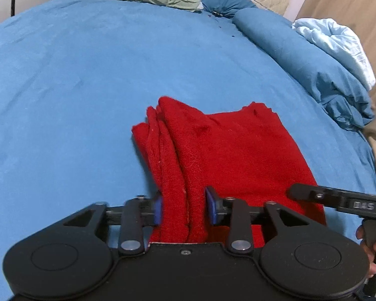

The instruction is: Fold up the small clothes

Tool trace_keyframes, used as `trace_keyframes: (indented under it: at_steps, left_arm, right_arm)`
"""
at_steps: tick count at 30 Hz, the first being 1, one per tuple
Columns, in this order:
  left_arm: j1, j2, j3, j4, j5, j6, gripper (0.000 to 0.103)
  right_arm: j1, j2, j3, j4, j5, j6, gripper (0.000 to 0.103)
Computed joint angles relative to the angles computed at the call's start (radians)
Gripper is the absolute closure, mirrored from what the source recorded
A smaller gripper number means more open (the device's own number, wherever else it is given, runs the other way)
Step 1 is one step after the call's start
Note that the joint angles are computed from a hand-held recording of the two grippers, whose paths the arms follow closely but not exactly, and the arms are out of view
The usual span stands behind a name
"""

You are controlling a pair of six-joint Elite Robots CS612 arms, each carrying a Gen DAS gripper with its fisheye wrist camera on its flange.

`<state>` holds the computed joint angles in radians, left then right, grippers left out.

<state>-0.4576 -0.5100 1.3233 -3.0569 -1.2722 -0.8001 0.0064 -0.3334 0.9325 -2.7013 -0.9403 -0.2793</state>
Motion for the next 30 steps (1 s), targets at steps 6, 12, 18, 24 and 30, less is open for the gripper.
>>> trace_keyframes:
  at_steps: [6, 12, 18, 24, 30]
  left_arm:
    - [-0.025, -0.003, 0.006, 0.037, 0.155, 0.038, 0.025]
    - [-0.028, 0.018, -0.019, 0.107, 0.179, 0.04, 0.019]
    - [-0.045, -0.033, 0.017, 0.124, 0.219, 0.01, 0.021]
    - [-0.095, -0.128, 0.094, 0.129, 0.337, -0.004, 0.016]
    - [-0.172, -0.203, 0.166, 0.123, 0.497, -0.018, 0.0]
  right_arm:
    - [0.007, -0.004, 0.021, -0.103, -0.096, -0.005, 0.008]
    - [0.011, 0.015, 0.004, -0.064, -0.157, 0.008, 0.007]
    - [0.0, -0.05, 0.102, -0.169, -0.115, 0.006, 0.007]
    - [-0.025, -0.196, 0.303, -0.33, -0.08, -0.039, 0.0]
    - [-0.027, -0.33, 0.496, -0.447, -0.171, -0.027, 0.0]
